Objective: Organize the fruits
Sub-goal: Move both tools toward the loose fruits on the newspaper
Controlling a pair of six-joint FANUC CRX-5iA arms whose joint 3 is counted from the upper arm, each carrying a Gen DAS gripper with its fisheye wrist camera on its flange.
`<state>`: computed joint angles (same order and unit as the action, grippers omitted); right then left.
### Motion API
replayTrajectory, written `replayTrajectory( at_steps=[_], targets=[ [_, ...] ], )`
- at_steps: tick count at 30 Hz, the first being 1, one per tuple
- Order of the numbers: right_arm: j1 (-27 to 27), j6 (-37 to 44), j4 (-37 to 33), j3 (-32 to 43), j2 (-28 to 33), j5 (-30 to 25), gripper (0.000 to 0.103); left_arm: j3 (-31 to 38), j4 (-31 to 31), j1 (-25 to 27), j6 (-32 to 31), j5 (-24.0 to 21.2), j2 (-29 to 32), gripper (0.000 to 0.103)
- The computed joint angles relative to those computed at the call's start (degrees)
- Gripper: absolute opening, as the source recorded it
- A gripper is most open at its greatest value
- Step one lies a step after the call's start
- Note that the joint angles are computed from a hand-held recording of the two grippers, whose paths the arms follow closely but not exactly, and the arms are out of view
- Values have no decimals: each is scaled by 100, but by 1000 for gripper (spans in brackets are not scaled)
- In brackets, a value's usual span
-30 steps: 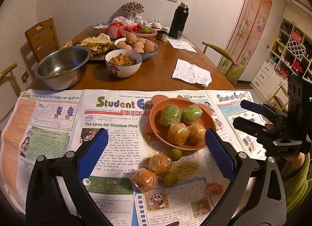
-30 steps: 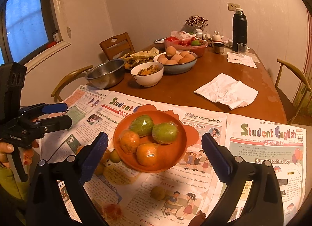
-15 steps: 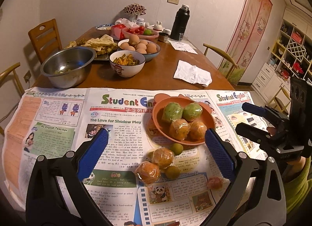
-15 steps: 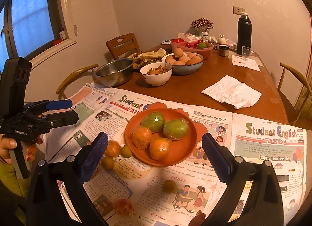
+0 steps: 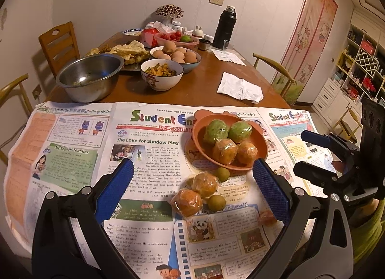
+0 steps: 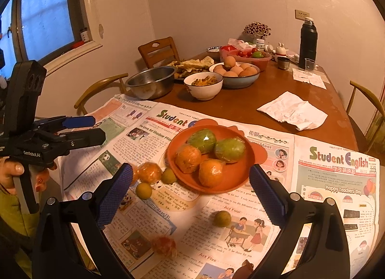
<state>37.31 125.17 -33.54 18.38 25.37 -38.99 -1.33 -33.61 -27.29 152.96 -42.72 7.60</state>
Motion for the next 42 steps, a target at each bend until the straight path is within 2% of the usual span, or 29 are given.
replayTrajectory(
  at_steps=[21,31,42],
  targets=[
    [245,144,81,-182,-42,-154,97,-422,19,-21,351,-92,-233,93],
    [322,158,131,-217,-20,-231,97,-476,27,-75,366,-227,-218,93],
    [398,107,237,-252,24,-276,97,-590,182,-38,277,-172,-212,93]
  ],
)
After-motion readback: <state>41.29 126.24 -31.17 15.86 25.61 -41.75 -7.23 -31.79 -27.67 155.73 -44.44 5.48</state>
